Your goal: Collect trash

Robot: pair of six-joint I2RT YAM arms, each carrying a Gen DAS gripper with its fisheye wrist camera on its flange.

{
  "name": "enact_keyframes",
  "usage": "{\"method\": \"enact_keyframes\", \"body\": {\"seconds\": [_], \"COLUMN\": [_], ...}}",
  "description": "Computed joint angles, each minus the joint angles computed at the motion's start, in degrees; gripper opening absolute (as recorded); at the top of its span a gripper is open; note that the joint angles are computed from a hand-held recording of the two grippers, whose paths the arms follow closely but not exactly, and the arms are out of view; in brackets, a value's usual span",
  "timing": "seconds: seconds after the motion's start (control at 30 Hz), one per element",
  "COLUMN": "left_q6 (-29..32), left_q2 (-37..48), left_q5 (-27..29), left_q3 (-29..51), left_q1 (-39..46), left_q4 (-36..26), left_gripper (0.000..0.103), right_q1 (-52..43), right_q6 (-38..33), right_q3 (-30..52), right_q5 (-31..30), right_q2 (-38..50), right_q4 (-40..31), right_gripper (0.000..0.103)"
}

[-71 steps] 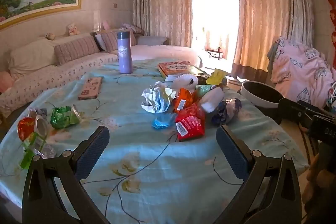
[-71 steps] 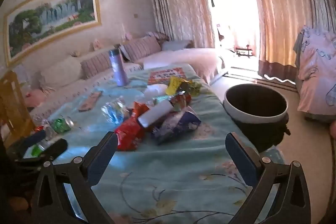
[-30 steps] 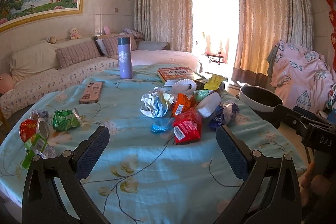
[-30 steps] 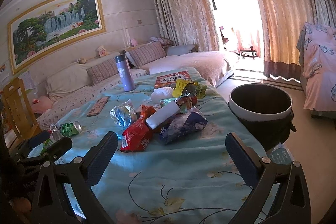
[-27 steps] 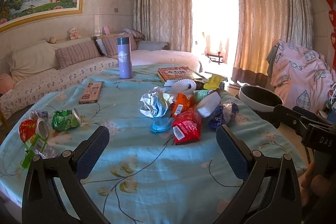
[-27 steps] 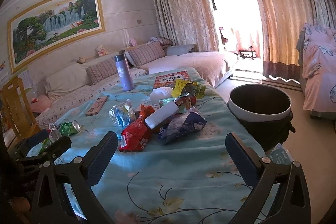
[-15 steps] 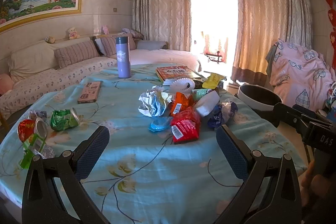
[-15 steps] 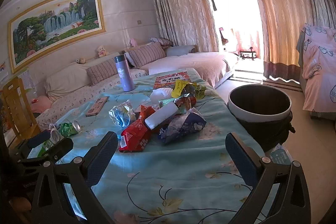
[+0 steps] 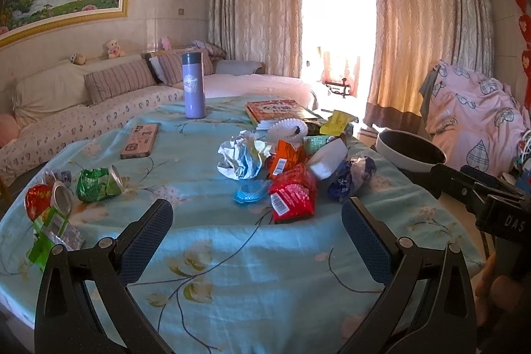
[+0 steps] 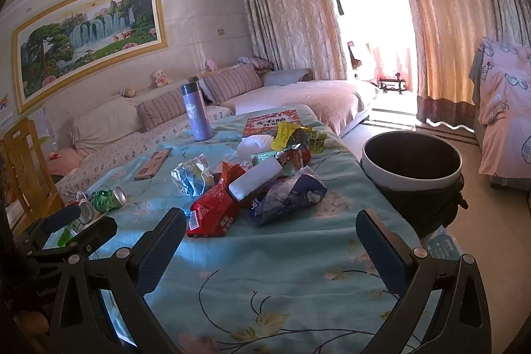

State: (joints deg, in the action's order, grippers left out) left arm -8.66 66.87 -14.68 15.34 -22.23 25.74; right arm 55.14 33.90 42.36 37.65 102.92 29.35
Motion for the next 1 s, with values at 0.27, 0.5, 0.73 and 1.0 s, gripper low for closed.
{"method": "enact_keyframes", "body": {"seconds": [0.27, 0.5, 0.73, 1.0], "left_q6": [0.09, 0.42, 1.13, 2.65], "left_q2": [2.84, 9.76, 18.88, 28.25], "left_q5": [2.3, 7.26, 10.57, 12.19], "left_q3": [1.3, 5.79, 12.9, 21.76], "left_q1": [1.53, 4.53, 5.76, 5.55], "left_q4": [0.19, -0.68, -2.38, -5.25], "left_gripper": [0.103, 0.103, 0.102, 0.102], "right_q1": [-1.3, -4.77, -9.69, -15.97], "right_q6": [0.57, 1.24, 2.21, 5.36], "right_q3": [0.17, 1.29, 5.63, 13.81], "right_q5": [-2.65, -8.13, -16.49, -27.13], "right_q2": [1.21, 2.99, 7.88, 14.8], "right_q4": [0.64, 0.23, -1.55, -5.15], "right_gripper": [0.102, 0.091, 0.077, 0.077]}}
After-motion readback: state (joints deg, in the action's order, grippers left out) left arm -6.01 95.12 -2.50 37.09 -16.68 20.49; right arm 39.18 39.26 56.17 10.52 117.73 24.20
